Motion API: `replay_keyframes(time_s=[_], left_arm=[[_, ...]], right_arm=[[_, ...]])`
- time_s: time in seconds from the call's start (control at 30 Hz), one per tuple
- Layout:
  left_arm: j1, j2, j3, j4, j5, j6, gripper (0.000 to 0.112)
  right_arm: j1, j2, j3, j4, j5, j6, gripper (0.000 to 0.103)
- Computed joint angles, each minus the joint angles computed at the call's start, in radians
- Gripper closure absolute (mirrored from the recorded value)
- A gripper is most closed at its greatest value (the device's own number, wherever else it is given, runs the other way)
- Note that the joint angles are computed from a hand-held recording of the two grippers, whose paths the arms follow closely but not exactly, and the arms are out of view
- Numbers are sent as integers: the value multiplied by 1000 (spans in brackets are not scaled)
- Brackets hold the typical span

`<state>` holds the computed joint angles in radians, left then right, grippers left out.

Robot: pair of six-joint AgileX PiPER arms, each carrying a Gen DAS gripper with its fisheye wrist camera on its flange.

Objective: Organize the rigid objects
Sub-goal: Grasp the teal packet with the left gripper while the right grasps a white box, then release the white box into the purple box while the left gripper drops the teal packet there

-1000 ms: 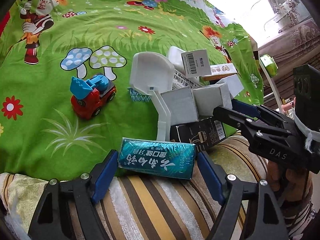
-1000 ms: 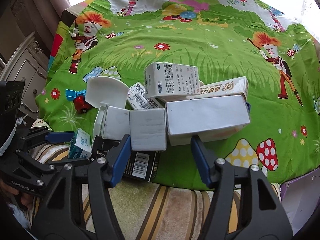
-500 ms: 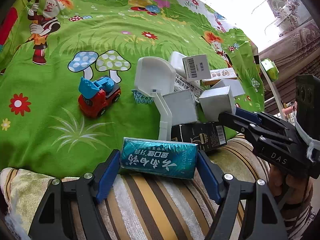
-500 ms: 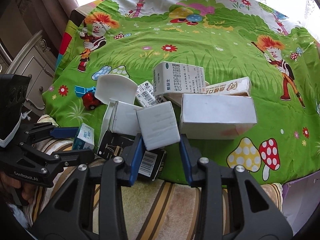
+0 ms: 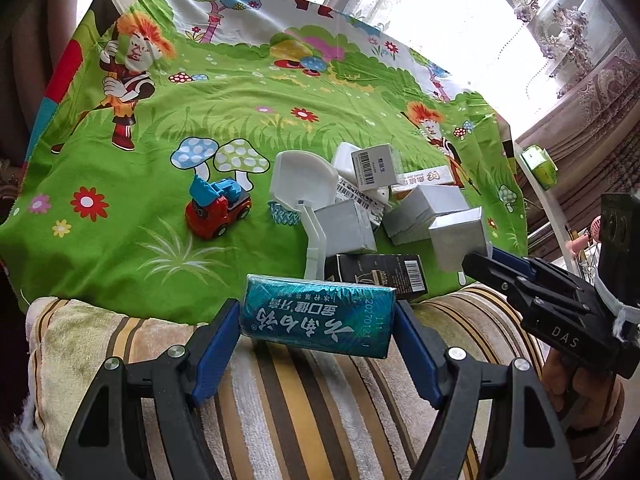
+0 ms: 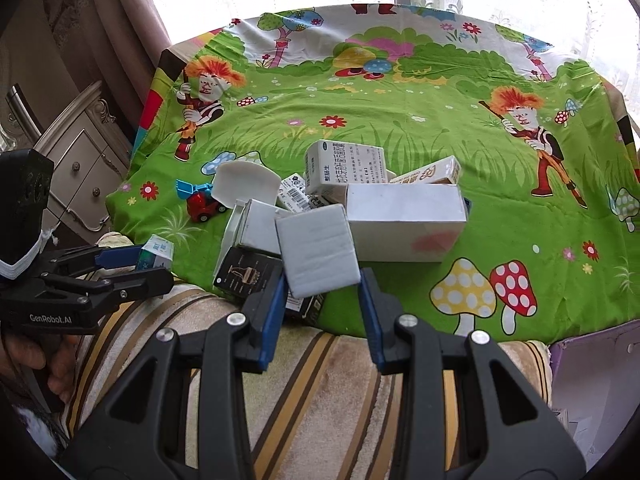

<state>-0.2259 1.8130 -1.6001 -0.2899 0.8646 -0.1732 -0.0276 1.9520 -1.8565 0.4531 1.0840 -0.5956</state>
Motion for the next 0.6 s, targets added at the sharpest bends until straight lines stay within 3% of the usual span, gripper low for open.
replay_keyframes(time_s=[0.33, 0.6], left_arm=[[-115, -20, -3, -29, -62, -23, 36], [-211, 42, -112, -45, -57, -28, 36]], right_arm=[[-135, -102, 137, 60, -8, -70, 63], [-283, -142, 174, 100, 11, -129, 63]])
